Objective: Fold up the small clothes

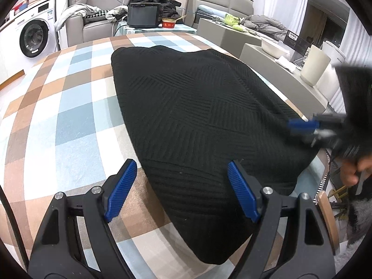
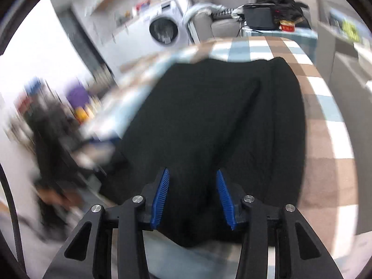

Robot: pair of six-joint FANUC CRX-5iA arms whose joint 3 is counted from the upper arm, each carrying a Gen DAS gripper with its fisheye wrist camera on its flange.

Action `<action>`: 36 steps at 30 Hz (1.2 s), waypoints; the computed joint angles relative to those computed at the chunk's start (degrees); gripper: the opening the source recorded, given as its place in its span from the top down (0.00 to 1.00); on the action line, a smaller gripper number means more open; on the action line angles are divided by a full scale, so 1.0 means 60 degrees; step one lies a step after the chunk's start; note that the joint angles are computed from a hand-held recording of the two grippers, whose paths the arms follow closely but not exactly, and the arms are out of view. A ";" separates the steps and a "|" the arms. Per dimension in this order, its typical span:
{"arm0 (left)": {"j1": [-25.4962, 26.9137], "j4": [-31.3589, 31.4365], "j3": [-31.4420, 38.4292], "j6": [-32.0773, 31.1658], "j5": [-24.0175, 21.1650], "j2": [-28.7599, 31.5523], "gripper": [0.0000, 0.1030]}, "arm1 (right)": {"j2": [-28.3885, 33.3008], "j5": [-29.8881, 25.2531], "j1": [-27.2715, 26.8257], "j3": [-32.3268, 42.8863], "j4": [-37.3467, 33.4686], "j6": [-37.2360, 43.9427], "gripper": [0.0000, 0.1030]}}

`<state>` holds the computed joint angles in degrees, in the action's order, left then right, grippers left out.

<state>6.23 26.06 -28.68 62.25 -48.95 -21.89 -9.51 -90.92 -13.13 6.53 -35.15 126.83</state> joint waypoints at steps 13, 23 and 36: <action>-0.0180 -0.0035 -0.0181 -0.1032 -0.0745 -0.0376 0.21 | 0.0212 0.0274 -0.0020 0.0148 0.0031 0.0082 0.59; 0.0304 0.0527 -0.0452 -0.1664 -0.1196 -0.0463 0.20 | 0.2335 0.0488 0.0590 0.1830 -0.0364 -0.2172 0.82; 0.0866 0.0787 -0.0622 -0.1118 -0.0974 -0.0621 0.20 | 0.2129 0.1573 0.1198 0.1719 0.1022 -0.1869 0.79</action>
